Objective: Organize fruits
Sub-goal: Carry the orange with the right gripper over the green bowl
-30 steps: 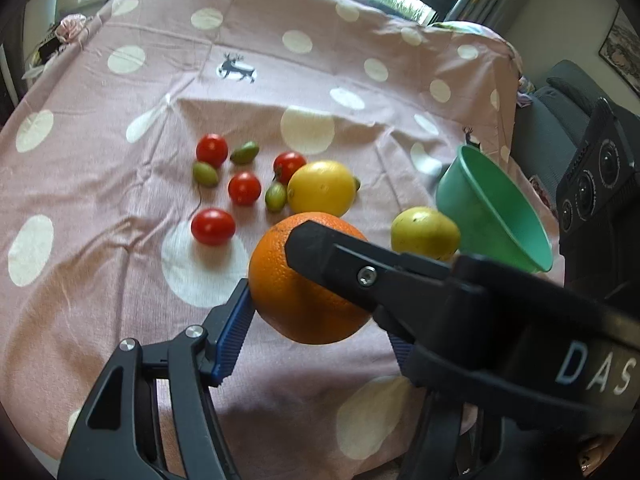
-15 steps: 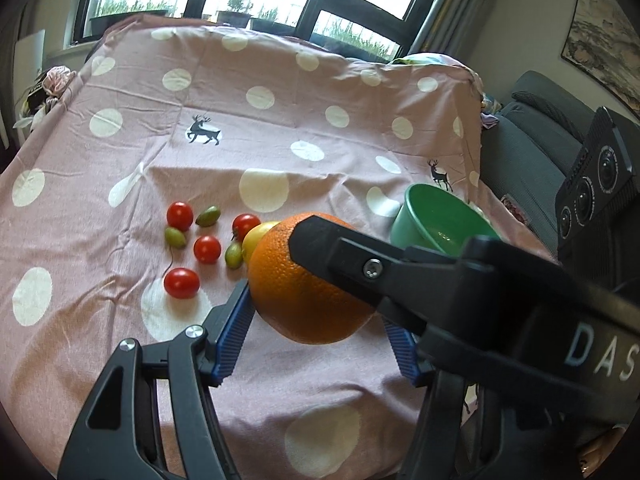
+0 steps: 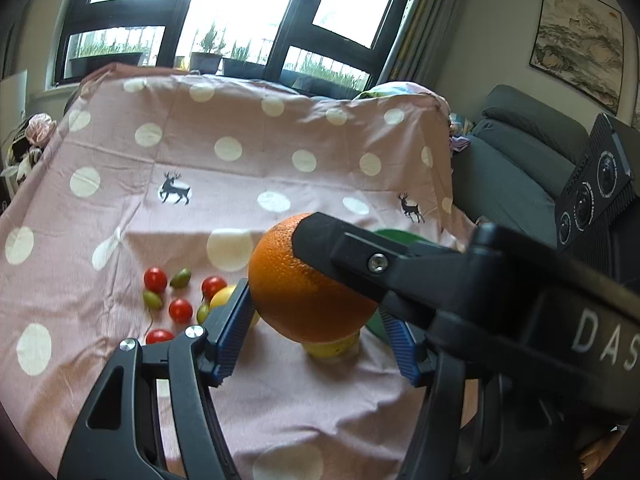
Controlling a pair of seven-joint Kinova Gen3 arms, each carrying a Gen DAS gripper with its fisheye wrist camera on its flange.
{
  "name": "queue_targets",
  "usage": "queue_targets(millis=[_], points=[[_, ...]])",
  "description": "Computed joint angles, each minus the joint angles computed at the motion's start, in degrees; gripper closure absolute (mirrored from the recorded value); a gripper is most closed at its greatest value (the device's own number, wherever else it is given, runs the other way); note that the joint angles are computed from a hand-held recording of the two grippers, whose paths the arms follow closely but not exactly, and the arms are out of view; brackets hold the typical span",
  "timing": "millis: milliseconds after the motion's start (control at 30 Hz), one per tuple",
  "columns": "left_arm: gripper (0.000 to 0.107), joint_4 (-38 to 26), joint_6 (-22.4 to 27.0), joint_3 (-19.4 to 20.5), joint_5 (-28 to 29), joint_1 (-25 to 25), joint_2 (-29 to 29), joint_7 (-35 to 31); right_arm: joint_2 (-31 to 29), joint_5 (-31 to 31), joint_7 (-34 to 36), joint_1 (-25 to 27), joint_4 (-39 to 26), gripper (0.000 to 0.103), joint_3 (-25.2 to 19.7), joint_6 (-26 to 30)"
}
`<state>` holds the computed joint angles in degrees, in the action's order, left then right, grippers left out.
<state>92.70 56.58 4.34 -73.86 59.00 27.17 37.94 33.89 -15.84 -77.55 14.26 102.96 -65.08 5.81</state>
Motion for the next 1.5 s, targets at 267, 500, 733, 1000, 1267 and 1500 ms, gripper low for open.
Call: queue_targets(millis=[267,500,733,1000,1267,1500], points=[[0.046,-4.34,-0.39,-0.27,1.6,-1.74,-0.25,-8.72,-1.67,-2.9,1.25,0.16,-3.86,0.04,1.21,3.27],[0.045,-6.73,-3.39,-1.71,0.2,-2.57,0.4,-13.09,-2.21,-6.21,4.72,0.99,-5.16,0.04,1.69,2.18],[0.045,-7.59,-8.85,-3.09,-1.04,-3.3,2.42,-14.48,-1.21,-3.73,2.48,3.93,-2.29,0.04,-0.21,-3.16],[0.045,-10.21,-14.06,-5.74,1.7,-2.95,5.37,-15.95,0.71,0.88,-3.79,5.39,-1.7,0.04,0.74,-3.59],[0.045,-13.03,-18.48,-9.0,4.11,-1.85,8.03,-19.36,1.52,5.7,-9.82,8.2,0.22,0.04,0.25,-5.17],[0.045,-13.92,-24.43,-11.61,7.73,-2.13,9.56,-21.88,-0.45,8.13,-15.23,6.34,0.42,0.04,4.72,-4.7]])
